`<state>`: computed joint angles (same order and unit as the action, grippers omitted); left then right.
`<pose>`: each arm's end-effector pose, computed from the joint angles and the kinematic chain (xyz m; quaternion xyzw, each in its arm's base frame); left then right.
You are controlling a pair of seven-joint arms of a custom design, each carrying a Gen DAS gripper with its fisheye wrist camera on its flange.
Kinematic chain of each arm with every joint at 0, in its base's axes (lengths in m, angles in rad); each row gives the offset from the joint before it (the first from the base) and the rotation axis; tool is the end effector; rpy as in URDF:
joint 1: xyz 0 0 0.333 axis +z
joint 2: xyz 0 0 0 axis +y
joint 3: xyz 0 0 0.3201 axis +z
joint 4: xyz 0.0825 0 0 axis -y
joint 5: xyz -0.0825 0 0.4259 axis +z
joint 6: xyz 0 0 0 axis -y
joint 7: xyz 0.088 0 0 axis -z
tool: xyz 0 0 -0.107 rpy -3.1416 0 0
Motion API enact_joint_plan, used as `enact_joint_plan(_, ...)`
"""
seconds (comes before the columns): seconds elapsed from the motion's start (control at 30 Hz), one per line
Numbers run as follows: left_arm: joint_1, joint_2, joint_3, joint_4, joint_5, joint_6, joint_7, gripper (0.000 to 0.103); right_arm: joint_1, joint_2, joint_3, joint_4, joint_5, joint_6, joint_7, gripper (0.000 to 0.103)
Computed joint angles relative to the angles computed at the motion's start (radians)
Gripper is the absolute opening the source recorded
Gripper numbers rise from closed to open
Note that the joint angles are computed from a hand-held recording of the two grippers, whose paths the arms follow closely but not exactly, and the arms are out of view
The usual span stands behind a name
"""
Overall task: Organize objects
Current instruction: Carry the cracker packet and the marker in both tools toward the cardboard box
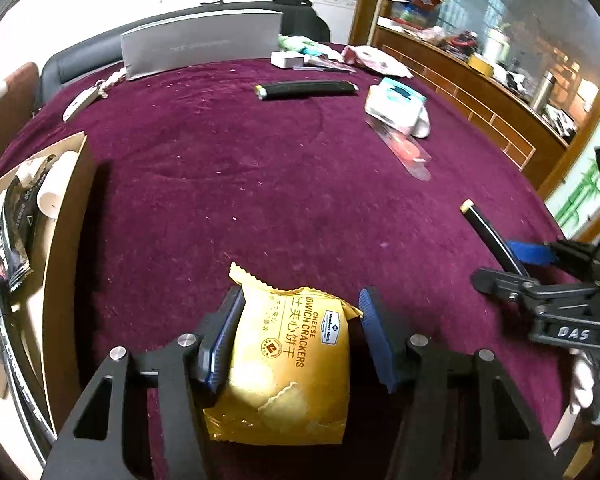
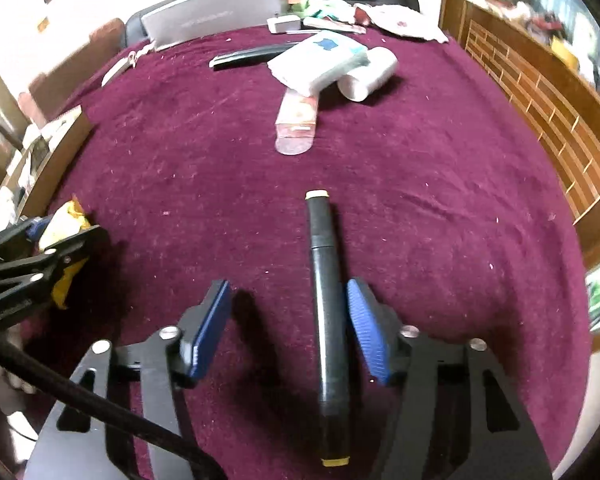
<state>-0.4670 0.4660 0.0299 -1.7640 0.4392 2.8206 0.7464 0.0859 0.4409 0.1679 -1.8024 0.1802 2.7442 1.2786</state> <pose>0.6554 -0.3323 0.3425 -0.6729 0.6705 -0.2595 0.1738 0.7053 0.1634 0.3378 -0.7944 0.5479 -0.1180 0.2342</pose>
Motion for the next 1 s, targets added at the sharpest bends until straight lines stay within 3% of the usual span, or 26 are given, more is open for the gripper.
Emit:
enact_joint_plan(0.07, -0.016, 0.003, 0.01, 0.013, 0.019, -0.034, -0.009, 0.054, 0.031, 0.003, -0.023, -0.008, -0.047, 0.027, 0.024, 0.071)
enact_joint_plan(0.2, -0.06, 0.042, 0.023, 0.094, 0.109, -0.163, -0.005, 0.068, 0.027, 0.006, -0.021, 0.004, -0.068, 0.008, 0.049, 0.067)
enact_joint_plan(0.27, -0.061, 0.05, 0.02, 0.111, 0.143, -0.192, -0.031, 0.073, 0.053, 0.01, -0.057, 0.02, -0.112, -0.008, 0.099, 0.043)
enact_joint_plan(0.4, -0.01, 0.042, -0.021, 0.088, 0.103, -0.148, -0.016, 0.072, 0.049, 0.011, -0.063, 0.02, -0.144, 0.003, 0.114, 0.027)
enact_joint_plan(0.43, -0.015, 0.041, -0.018, 0.089, 0.112, -0.15, -0.016, 0.065, 0.049, 0.011, -0.062, 0.017, -0.15, 0.012, 0.117, 0.022)
enact_joint_plan(0.47, -0.018, 0.037, -0.015, 0.083, 0.123, -0.135, -0.021, 0.049, 0.052, 0.01, -0.063, 0.012, -0.158, 0.025, 0.123, 0.015)
enact_joint_plan(0.63, -0.069, -0.004, 0.05, 0.033, 0.252, -0.082, -0.175, 0.042, 0.029, -0.002, -0.036, -0.009, -0.149, 0.035, 0.119, 0.012)
enact_joint_plan(1.0, -0.057, -0.076, 0.01, -0.024, 0.439, -0.134, -0.353, 0.042, -0.057, -0.072, 0.072, -0.084, 0.087, 0.048, -0.076, 0.012)
